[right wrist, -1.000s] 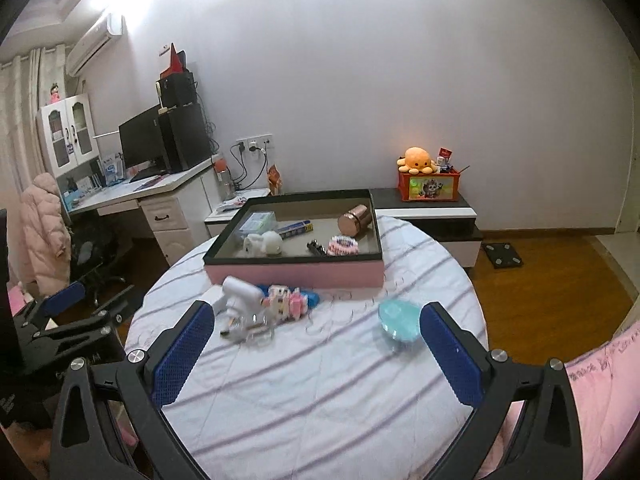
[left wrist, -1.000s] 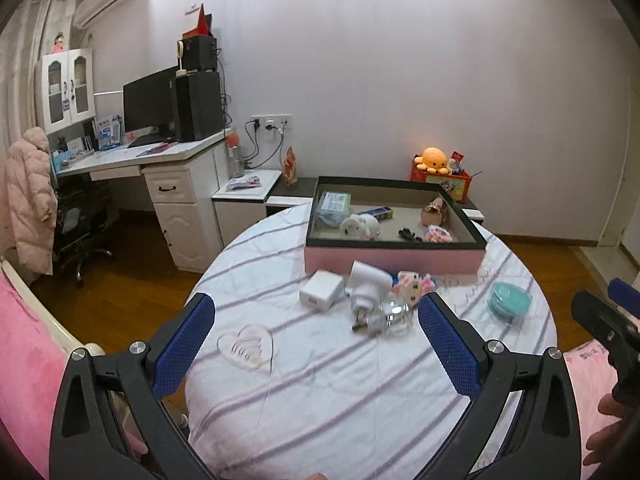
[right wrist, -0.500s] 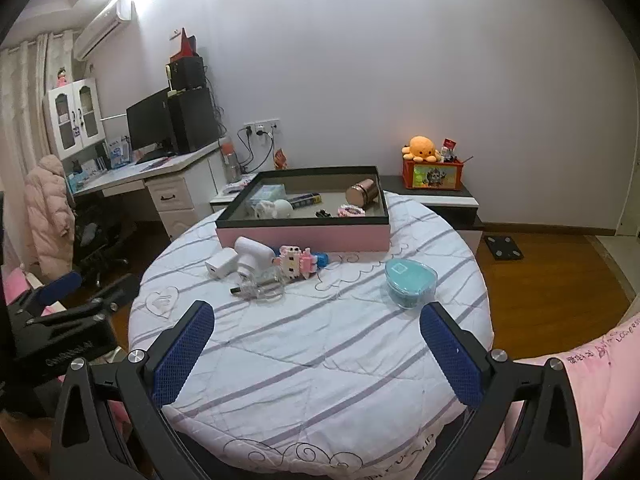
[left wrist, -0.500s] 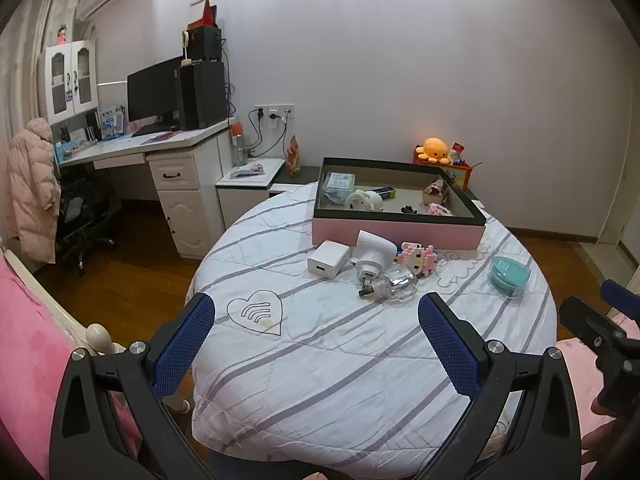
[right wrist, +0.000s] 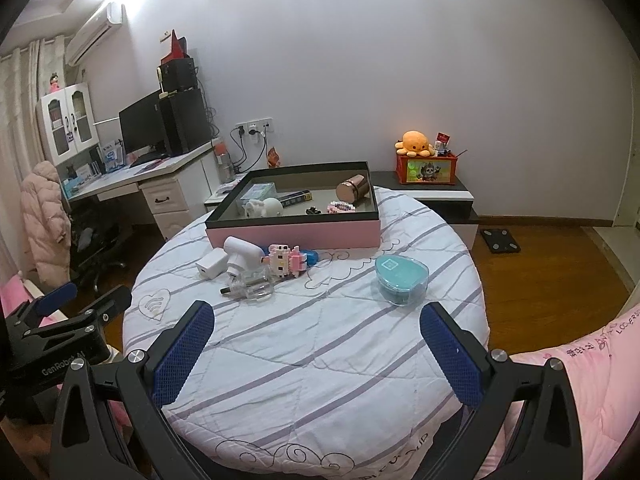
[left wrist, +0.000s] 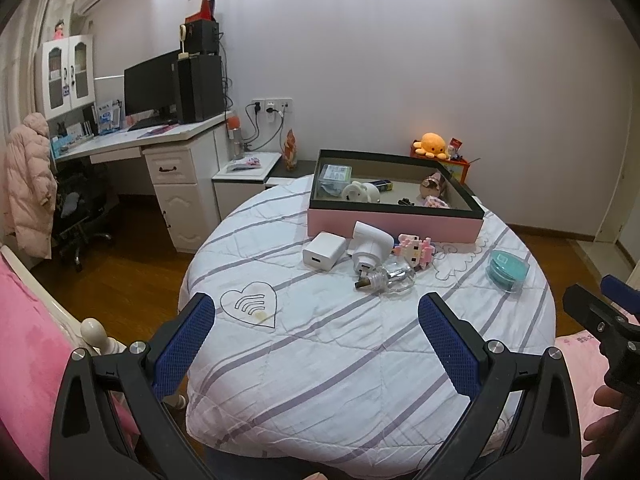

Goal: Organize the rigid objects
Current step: 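Withdraw both tools from the tray back over the bed items, then grasp the white charger cube with the left tool while the right tool grasps the teal oval case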

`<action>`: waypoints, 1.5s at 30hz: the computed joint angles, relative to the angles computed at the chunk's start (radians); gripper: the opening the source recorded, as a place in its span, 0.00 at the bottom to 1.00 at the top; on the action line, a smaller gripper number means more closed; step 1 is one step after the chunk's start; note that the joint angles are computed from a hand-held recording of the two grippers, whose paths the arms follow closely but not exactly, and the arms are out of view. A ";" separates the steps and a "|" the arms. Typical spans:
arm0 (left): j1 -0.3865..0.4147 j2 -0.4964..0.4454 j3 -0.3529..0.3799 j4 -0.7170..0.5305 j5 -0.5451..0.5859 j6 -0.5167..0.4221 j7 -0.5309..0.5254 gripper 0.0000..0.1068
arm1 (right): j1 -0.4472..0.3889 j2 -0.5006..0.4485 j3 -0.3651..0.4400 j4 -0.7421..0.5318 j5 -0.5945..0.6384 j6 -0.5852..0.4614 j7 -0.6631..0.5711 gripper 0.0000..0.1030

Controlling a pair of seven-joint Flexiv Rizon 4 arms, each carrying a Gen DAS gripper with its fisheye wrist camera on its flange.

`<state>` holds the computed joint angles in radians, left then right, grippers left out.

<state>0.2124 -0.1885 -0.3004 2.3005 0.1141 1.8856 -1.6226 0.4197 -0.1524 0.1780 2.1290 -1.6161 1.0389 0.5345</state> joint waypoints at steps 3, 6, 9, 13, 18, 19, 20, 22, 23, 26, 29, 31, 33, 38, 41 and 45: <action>0.001 -0.009 -0.004 -0.005 -0.002 -0.006 0.003 0.96 | -0.003 -0.004 -0.002 0.000 0.002 0.008 -0.002 1.00; 0.012 -0.023 -0.016 -0.009 -0.005 -0.010 0.007 0.96 | -0.004 -0.011 -0.004 -0.003 0.007 0.014 -0.004 1.00; 0.007 -0.040 -0.013 -0.017 -0.019 -0.016 0.015 0.96 | -0.006 -0.019 -0.008 -0.003 0.016 0.017 -0.005 1.00; -0.010 -0.066 -0.003 -0.030 -0.032 -0.013 0.032 0.96 | -0.010 -0.031 -0.015 -0.008 0.022 0.027 -0.008 1.00; -0.066 -0.116 0.046 -0.074 -0.058 -0.013 0.065 0.96 | -0.017 -0.053 -0.028 -0.022 0.048 0.030 -0.037 1.00; -0.069 -0.128 0.047 -0.084 -0.064 -0.015 0.070 0.96 | -0.020 -0.061 -0.032 -0.027 0.058 0.032 -0.046 1.00; -0.067 -0.142 0.044 -0.097 -0.068 -0.017 0.076 0.96 | -0.021 -0.067 -0.036 -0.030 0.063 0.034 -0.052 1.00; -0.055 -0.170 0.031 -0.122 -0.073 -0.022 0.088 0.96 | -0.025 -0.082 -0.044 -0.039 0.081 0.037 -0.069 1.00; -0.052 -0.192 0.026 -0.143 -0.078 -0.031 0.097 0.96 | -0.027 -0.092 -0.050 -0.045 0.090 0.041 -0.078 1.00; -0.056 -0.247 0.026 -0.198 -0.104 -0.059 0.124 0.96 | -0.031 -0.115 -0.064 -0.061 0.102 0.050 -0.100 1.00; -0.115 -0.314 0.083 -0.280 -0.148 -0.106 0.169 0.96 | -0.035 -0.147 -0.078 -0.080 0.132 0.059 -0.132 1.00; -0.142 -0.348 0.109 -0.324 -0.173 -0.138 0.201 0.96 | -0.038 -0.166 -0.089 -0.089 0.159 0.067 -0.154 1.00; -0.176 -0.385 0.140 -0.375 -0.196 -0.174 0.235 0.96 | -0.040 -0.185 -0.100 -0.097 0.185 0.074 -0.175 1.00; -0.198 -0.430 0.143 -0.449 -0.247 -0.234 0.303 0.96 | -0.040 -0.226 -0.126 -0.116 0.239 0.090 -0.220 1.00; -0.276 -0.452 0.228 -0.507 -0.271 -0.283 0.306 0.96 | -0.040 -0.254 -0.142 -0.134 0.275 0.105 -0.256 1.00; -0.321 -0.491 0.283 -0.597 -0.291 -0.389 0.307 0.96 | -0.034 -0.289 -0.162 -0.161 0.341 0.118 -0.335 1.00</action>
